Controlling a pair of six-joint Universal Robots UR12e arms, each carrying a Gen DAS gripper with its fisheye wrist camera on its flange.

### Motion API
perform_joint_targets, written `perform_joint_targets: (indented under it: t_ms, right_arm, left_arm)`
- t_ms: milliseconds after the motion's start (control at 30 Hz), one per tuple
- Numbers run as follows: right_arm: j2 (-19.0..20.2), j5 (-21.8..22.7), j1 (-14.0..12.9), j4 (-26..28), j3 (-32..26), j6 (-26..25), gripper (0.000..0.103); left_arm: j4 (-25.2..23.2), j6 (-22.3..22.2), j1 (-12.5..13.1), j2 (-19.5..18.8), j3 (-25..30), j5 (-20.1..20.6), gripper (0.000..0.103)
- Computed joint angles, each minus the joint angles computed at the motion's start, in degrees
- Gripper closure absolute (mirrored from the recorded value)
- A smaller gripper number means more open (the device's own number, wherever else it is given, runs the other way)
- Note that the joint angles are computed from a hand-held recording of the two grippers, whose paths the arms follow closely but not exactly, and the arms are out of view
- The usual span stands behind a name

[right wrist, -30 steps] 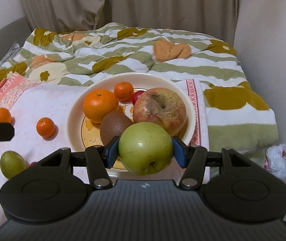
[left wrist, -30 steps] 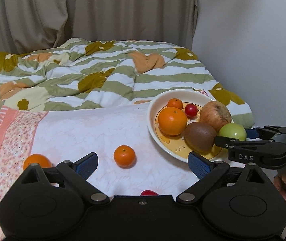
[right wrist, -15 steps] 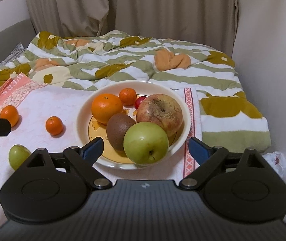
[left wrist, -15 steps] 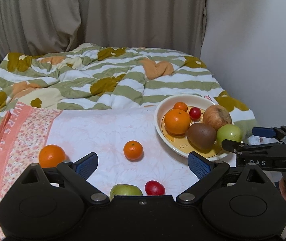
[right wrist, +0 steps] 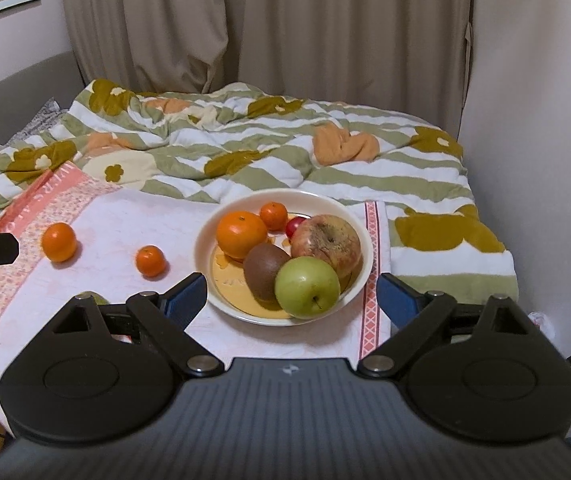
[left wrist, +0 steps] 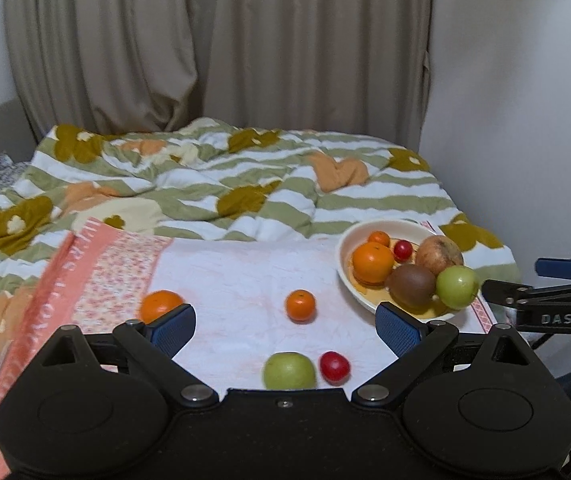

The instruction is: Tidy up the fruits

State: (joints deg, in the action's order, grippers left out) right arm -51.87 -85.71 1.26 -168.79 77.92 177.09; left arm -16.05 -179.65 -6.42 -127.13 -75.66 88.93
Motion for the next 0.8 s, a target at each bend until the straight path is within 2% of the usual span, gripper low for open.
perform_joint_targets:
  t_ms: [233,433,800]
  right_arm:
    - [-2.22,-2.12,1.49,1.03,1.05,2.20,0.000]
    - [-3.10,-5.04,3.70,0.90,1.77,6.01,0.000]
    - [-1.06,-14.08,9.58,4.99,-2.16,15.22,0.000]
  left_arm:
    - [4.23,0.60,1.70,2.33,-3.31,0.49,0.004]
    - [7.55,4.03,4.30,2.76,-4.66,-2.31,0.003]
    - [1.69,11.63,9.41,1.16,-1.51,-11.05,0.004]
